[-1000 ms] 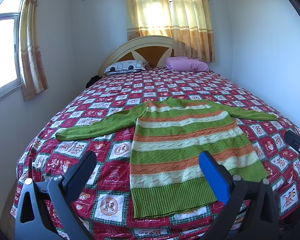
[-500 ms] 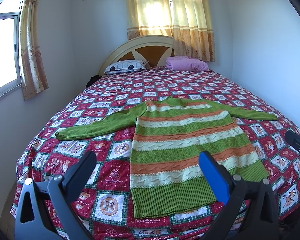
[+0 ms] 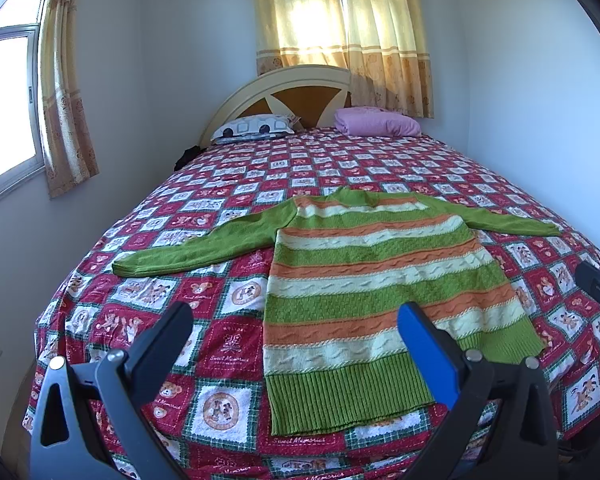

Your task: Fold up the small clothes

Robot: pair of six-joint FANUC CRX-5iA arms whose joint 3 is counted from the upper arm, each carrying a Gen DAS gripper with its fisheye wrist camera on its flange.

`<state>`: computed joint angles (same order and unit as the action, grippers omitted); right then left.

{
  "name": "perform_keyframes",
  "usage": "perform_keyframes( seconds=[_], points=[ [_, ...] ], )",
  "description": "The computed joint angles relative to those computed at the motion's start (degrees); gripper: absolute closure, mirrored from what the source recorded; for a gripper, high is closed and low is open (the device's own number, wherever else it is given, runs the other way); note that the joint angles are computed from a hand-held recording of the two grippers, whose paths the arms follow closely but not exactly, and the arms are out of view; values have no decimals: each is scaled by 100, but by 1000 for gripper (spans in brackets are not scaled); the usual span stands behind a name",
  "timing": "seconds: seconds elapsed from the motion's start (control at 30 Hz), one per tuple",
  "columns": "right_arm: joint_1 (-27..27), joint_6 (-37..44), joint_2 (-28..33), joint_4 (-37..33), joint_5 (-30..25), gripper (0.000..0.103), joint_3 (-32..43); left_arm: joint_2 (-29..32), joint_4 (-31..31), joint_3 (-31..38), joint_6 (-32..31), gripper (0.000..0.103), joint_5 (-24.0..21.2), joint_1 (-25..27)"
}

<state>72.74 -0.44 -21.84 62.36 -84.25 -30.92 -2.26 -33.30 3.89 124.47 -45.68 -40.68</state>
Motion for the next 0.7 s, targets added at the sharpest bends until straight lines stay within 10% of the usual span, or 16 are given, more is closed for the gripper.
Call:
perform_keyframes(
  seconds=[0.7],
  points=[
    [-975, 299, 58, -277, 650, 1, -163, 825, -174, 724, -174, 0, -299, 189]
  ],
)
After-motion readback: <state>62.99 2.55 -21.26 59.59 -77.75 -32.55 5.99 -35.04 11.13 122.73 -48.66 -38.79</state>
